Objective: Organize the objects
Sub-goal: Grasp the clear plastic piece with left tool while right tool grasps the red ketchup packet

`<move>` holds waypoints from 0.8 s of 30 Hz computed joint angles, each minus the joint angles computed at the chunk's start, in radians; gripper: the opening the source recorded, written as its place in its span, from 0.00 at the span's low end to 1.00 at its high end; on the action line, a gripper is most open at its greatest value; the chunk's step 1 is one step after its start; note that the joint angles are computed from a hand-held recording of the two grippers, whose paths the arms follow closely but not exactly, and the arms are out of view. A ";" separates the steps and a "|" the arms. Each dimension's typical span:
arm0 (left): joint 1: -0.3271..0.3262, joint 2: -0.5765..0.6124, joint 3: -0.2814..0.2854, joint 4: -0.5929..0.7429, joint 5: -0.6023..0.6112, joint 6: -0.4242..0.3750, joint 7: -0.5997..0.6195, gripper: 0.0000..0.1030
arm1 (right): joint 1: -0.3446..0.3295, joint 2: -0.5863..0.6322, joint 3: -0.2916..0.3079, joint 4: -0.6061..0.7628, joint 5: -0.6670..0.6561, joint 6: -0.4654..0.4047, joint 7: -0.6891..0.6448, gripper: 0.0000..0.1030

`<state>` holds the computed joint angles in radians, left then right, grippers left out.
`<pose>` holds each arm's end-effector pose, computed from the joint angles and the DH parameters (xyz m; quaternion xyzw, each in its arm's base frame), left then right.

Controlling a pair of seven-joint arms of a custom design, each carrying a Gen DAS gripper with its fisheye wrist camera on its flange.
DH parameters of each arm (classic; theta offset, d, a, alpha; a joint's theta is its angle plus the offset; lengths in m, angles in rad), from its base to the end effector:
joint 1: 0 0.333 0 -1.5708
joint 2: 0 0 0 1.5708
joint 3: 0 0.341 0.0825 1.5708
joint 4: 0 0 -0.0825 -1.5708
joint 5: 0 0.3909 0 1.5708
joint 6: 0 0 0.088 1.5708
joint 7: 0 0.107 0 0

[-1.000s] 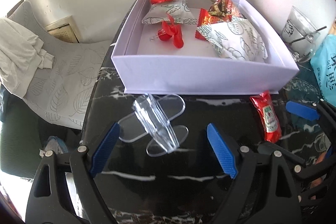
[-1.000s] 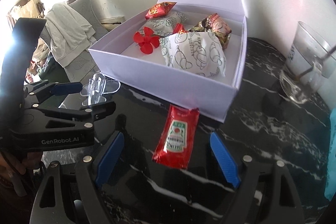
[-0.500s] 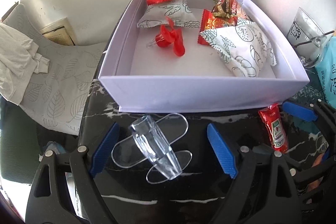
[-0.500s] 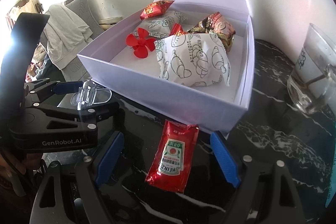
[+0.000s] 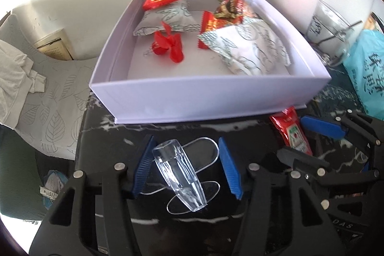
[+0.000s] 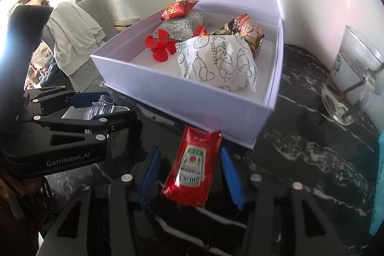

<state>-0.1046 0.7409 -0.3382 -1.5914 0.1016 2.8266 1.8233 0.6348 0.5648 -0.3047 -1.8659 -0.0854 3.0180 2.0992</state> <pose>0.7069 -0.2809 0.2906 -0.4323 0.8592 -0.2487 0.1144 0.6531 0.2597 0.3081 -0.6652 0.6793 -0.1859 0.2480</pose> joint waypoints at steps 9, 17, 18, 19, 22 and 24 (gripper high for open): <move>0.059 -0.082 -0.057 -0.153 -0.035 0.038 0.035 0.52 | 0.116 -0.068 -0.103 -0.122 -0.079 0.014 0.089 0.40; 0.137 -0.155 -0.125 -0.280 -0.123 0.053 0.103 0.52 | 0.191 -0.136 -0.152 -0.231 -0.164 0.042 0.166 0.40; 0.138 -0.161 -0.126 -0.292 -0.129 0.062 0.103 0.52 | 0.184 -0.142 -0.142 -0.244 -0.164 0.064 0.166 0.40; 0.133 -0.167 -0.121 -0.301 -0.130 0.072 0.098 0.52 | 0.181 -0.145 -0.137 -0.251 -0.158 0.079 0.165 0.40; 0.102 -0.203 -0.090 -0.349 -0.112 0.107 0.058 0.54 | 0.236 -0.135 -0.194 -0.253 -0.149 0.099 0.177 0.48; 0.077 -0.205 -0.059 -0.344 -0.084 0.110 0.036 0.54 | 0.282 -0.117 -0.245 -0.242 -0.135 0.104 0.186 0.55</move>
